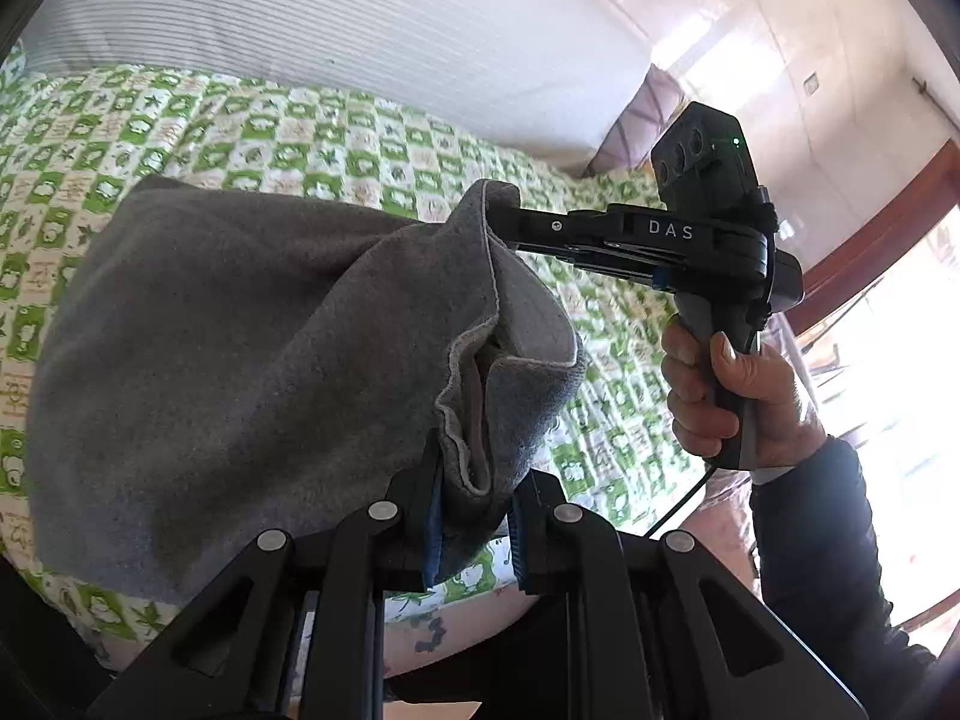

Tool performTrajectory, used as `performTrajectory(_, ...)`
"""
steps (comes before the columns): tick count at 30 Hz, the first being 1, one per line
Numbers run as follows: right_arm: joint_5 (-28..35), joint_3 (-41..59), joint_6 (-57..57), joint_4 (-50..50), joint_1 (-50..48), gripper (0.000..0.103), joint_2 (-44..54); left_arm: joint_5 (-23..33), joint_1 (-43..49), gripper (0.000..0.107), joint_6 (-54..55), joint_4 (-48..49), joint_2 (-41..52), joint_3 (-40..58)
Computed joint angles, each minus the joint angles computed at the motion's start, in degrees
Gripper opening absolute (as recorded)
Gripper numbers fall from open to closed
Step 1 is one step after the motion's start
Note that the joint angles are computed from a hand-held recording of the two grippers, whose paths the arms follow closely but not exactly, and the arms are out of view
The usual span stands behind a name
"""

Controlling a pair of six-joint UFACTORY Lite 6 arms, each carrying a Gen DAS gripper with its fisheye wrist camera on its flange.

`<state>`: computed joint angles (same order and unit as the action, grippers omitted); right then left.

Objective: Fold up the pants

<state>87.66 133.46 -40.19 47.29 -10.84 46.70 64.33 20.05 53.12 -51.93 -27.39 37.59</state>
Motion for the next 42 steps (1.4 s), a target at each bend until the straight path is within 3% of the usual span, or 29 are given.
performTrajectory(12,-5.95,-17.49,-8.11,4.68,-5.43,0.012,-2.51,-12.85,-14.29,0.017,-6.72,3.45,-1.37,-3.87)
performTrajectory(16,-6.52,-21.59,-9.24,5.60,-6.40,0.017,-4.38,-12.24,-14.58,0.019,-7.25,4.17,-0.40,-3.66)
performTrajectory(17,-6.94,-22.55,-9.21,5.48,-6.63,0.018,-5.09,-11.44,-13.82,0.023,-6.76,3.98,-0.34,-3.41)
performTrajectory(19,-8.51,-24.85,-8.76,4.49,-7.25,0.025,-7.20,-9.62,-12.30,0.042,-5.18,3.01,0.21,-2.79)
performTrajectory(20,-9.02,-25.21,-8.43,4.11,-7.41,0.028,-7.63,-7.85,-11.09,0.047,-4.37,2.39,0.01,-2.58)
performTrajectory(21,-9.67,-26.30,-8.30,3.74,-7.87,0.036,-8.68,-5.48,-9.55,0.052,-3.52,1.90,-0.88,-2.46)
performTrajectory(22,-10.46,-27.91,-8.45,3.33,-8.49,0.044,-9.95,-4.24,-8.74,0.053,-3.01,1.74,-1.50,-2.25)
performTrajectory(24,-11.82,-30.84,-8.60,3.06,-9.71,0.048,-12.74,-1.03,-6.64,0.054,-1.68,1.59,-2.91,-1.50)
performTrajectory(28,-13.33,-36.68,-9.46,4.26,-12.59,0.048,-19.14,6.44,2.76,0.059,4.80,1.57,-4.68,0.61)
performTrajectory(32,-12.58,-43.09,-11.58,7.15,-14.84,0.048,-26.44,9.47,11.76,0.061,10.38,2.10,0.09,4.19)
performTrajectory(38,-12.76,-55.68,-12.41,9.35,-13.01,0.048,-38.78,5.57,19.88,0.061,15.48,4.16,9.59,9.16)
performTrajectory(42,-17.09,-64.65,-11.15,7.93,-8.80,0.048,-46.90,2.46,22.68,0.061,16.53,5.04,16.09,12.44)
